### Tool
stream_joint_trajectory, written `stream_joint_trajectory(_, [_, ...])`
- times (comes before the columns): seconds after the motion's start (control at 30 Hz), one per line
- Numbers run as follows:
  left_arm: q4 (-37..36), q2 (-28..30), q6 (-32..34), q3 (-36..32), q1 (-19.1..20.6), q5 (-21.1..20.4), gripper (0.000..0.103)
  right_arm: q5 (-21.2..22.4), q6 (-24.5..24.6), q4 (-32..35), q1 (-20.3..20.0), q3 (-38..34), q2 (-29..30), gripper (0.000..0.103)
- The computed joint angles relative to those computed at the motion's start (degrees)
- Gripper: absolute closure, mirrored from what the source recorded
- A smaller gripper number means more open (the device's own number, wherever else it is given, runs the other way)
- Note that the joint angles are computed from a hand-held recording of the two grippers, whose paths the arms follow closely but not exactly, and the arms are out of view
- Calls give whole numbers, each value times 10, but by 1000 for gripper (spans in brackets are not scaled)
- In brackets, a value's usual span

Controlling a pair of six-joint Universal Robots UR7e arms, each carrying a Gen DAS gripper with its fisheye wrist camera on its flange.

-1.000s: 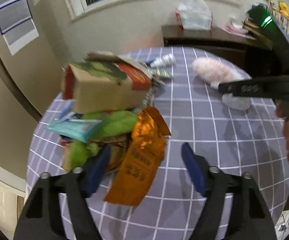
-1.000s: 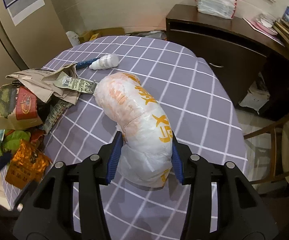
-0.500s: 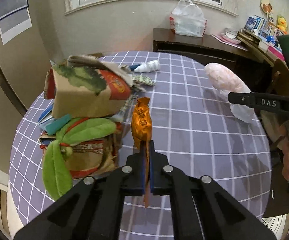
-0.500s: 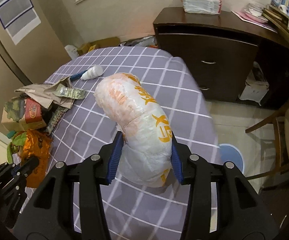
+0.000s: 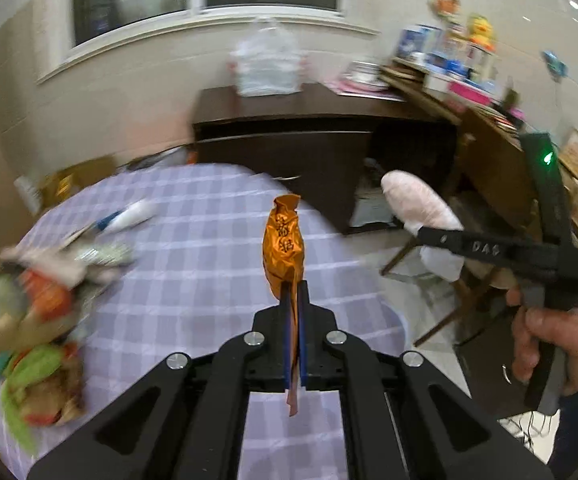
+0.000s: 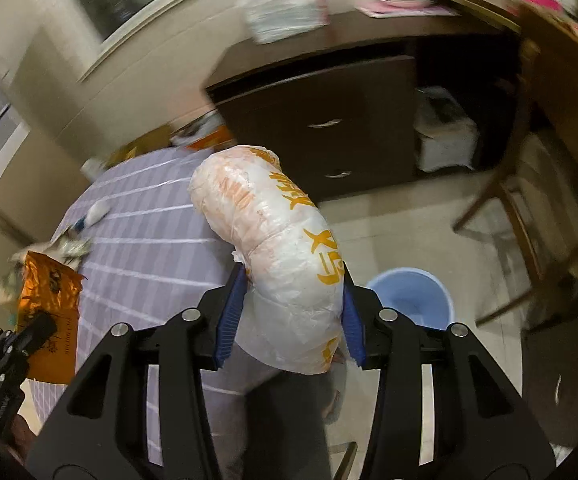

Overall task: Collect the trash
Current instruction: 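Carry both items over the blue wastebasket and open both grippers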

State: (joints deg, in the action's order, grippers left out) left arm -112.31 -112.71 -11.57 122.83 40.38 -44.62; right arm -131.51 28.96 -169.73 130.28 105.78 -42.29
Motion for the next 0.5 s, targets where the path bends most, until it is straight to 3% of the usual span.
stream_joint_trajectory(0.2, [-94,124,48,1,22,-72,101,5,35,-30,-54,83,-62,59])
stream_joint_trajectory(0.5, [-128,285,69,-25,59,-122,100,41,54,-74,-125,145,-84,59])
